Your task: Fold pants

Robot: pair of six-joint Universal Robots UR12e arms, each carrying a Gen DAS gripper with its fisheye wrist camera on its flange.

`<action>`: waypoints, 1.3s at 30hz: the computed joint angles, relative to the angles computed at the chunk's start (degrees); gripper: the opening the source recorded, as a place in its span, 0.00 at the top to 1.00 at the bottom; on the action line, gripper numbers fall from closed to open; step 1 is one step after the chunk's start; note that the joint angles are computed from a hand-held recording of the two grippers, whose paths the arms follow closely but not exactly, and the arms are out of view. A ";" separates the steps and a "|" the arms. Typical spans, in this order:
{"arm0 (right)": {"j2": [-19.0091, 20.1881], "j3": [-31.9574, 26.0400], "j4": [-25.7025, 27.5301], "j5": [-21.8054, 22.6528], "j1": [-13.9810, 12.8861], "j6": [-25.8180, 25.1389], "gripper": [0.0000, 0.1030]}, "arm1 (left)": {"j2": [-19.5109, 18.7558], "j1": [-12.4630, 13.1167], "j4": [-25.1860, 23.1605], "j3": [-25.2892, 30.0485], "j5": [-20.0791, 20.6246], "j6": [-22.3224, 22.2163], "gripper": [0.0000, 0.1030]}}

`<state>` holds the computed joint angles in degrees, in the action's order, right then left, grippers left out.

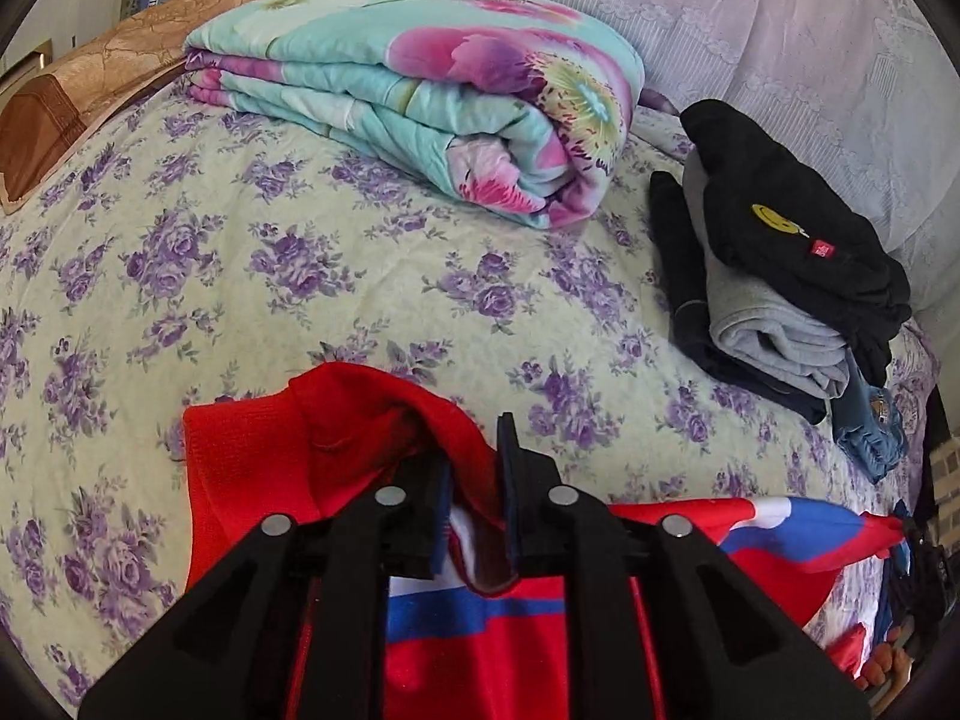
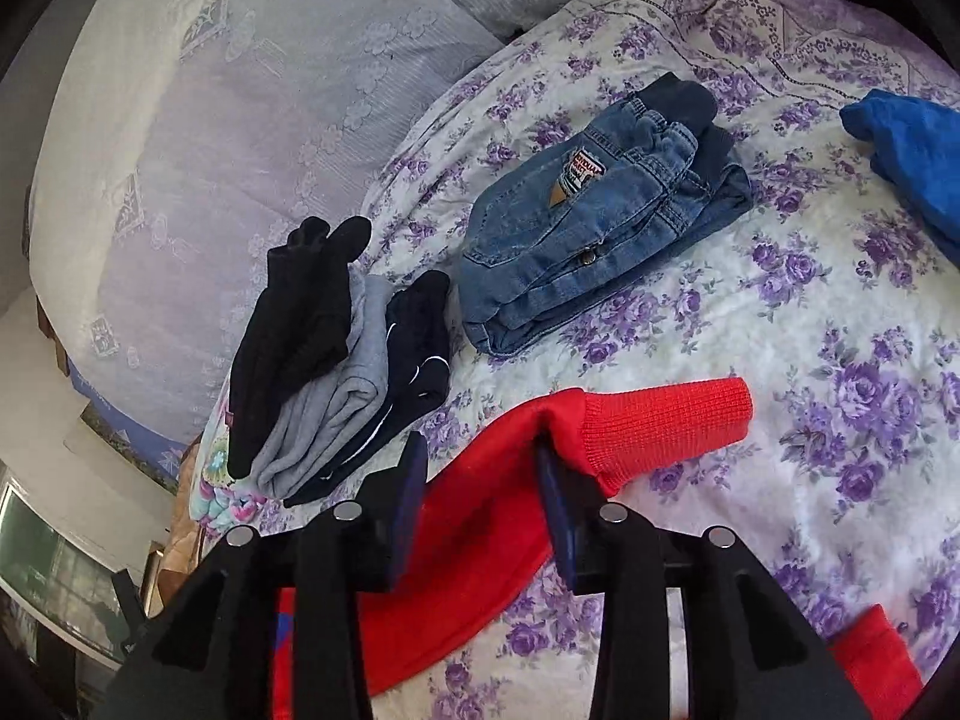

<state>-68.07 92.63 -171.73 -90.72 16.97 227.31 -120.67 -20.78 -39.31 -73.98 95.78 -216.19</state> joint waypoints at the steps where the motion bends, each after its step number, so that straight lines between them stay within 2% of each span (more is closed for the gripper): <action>1: -0.46 0.39 -0.01 -0.18 0.03 -0.60 0.63 | 0.03 0.04 -0.09 0.10 -0.14 0.30 0.79; 3: -1.08 1.06 -2.49 -2.68 0.27 -1.48 0.63 | 0.10 0.04 0.69 0.40 0.87 0.76 0.66; 4: -1.04 0.54 -2.40 -4.89 0.52 -2.36 0.58 | 0.07 0.06 1.31 0.59 1.22 0.61 0.65; 5: -0.66 -1.04 -0.35 -6.72 0.62 -4.38 0.45 | -0.16 -0.01 1.39 1.08 2.06 0.74 0.58; 6: 0.02 -3.00 2.51 -6.14 0.32 -6.45 0.39 | -0.70 -0.43 1.08 2.11 5.13 1.46 0.51; 7: 0.88 -5.11 5.58 -3.43 -0.43 -7.91 0.39 | -1.24 -0.90 0.62 3.05 8.52 2.08 0.50; 8: 1.29 -5.94 6.51 -3.11 -0.76 -7.71 0.40 | -1.67 -1.35 0.34 3.71 11.92 2.68 0.50; 9: 1.61 -6.50 6.65 -4.28 -0.69 -7.20 0.40 | -1.78 -1.52 -0.06 3.98 13.67 3.07 0.50; 10: 1.80 -6.89 6.50 -4.42 -0.73 -7.62 0.40 | -1.52 -1.38 -0.22 3.70 13.57 3.05 0.50; 12: 0.96 -5.85 5.03 -3.58 -0.78 -9.83 0.40 | 0.26 -0.79 1.14 1.19 10.86 2.58 0.50; 15: -2.10 -1.54 4.52 -5.86 -0.16 -14.79 0.39 | 3.45 -0.57 4.21 -3.51 9.91 5.11 0.50; 16: -3.28 0.05 6.03 -7.88 0.14 -16.82 0.38 | 4.71 -0.66 5.23 -5.40 10.69 6.39 0.48; 17: -3.95 0.98 7.68 -9.01 0.27 -18.01 0.36 | 5.78 -0.74 5.99 -7.04 11.56 7.36 0.42; 18: -4.74 1.97 9.98 -8.85 0.15 -19.86 0.36 | 6.61 -0.83 6.59 -8.43 12.37 7.95 0.38; 20: -5.23 2.71 13.27 -9.81 0.08 -22.52 0.36 | 8.41 -0.84 6.79 -11.21 13.90 8.48 0.37; 22: -4.73 2.46 14.81 -11.05 -0.08 -25.55 0.36 | 9.71 -0.51 7.53 -13.53 13.63 8.31 0.37; 25: -2.94 0.36 16.18 -10.30 -0.69 -31.87 0.36 | 10.87 0.14 9.77 -16.52 12.92 6.45 0.32; 28: -0.40 -3.61 19.48 -7.03 -1.30 -43.58 0.37 | 11.37 1.03 11.01 -18.33 10.12 3.21 0.31; 29: 0.09 -4.47 20.29 -6.37 -1.34 -45.86 0.39 | 11.46 1.24 10.73 -18.61 9.40 2.22 0.30; 30: 0.34 -5.16 21.09 -4.28 -1.65 -46.97 0.47 | 11.60 1.37 10.33 -18.85 8.87 1.39 0.30; 31: 0.37 -5.74 22.20 -0.57 -2.40 -46.38 0.73 | 11.77 1.42 9.82 -19.01 8.59 0.98 0.30; 32: 0.32 -6.33 23.56 0.97 -2.82 -44.38 0.82 | 11.91 1.31 9.32 -19.12 8.74 0.82 0.30; 34: -0.13 -6.88 25.51 4.28 -3.65 -40.62 0.88 | 12.38 1.01 8.66 -19.45 9.88 1.02 0.25; 36: -1.08 -6.83 27.20 8.33 -4.78 -36.28 0.89 | 12.98 0.68 8.01 -19.91 11.41 1.44 0.20; 39: -3.57 -4.46 23.71 18.98 -7.77 -25.59 0.92 | 14.10 0.34 7.28 -20.84 12.41 1.94 0.20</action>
<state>-71.65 88.17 -148.02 -71.74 9.20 201.72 -106.57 -20.44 -32.04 -94.82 108.19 -214.25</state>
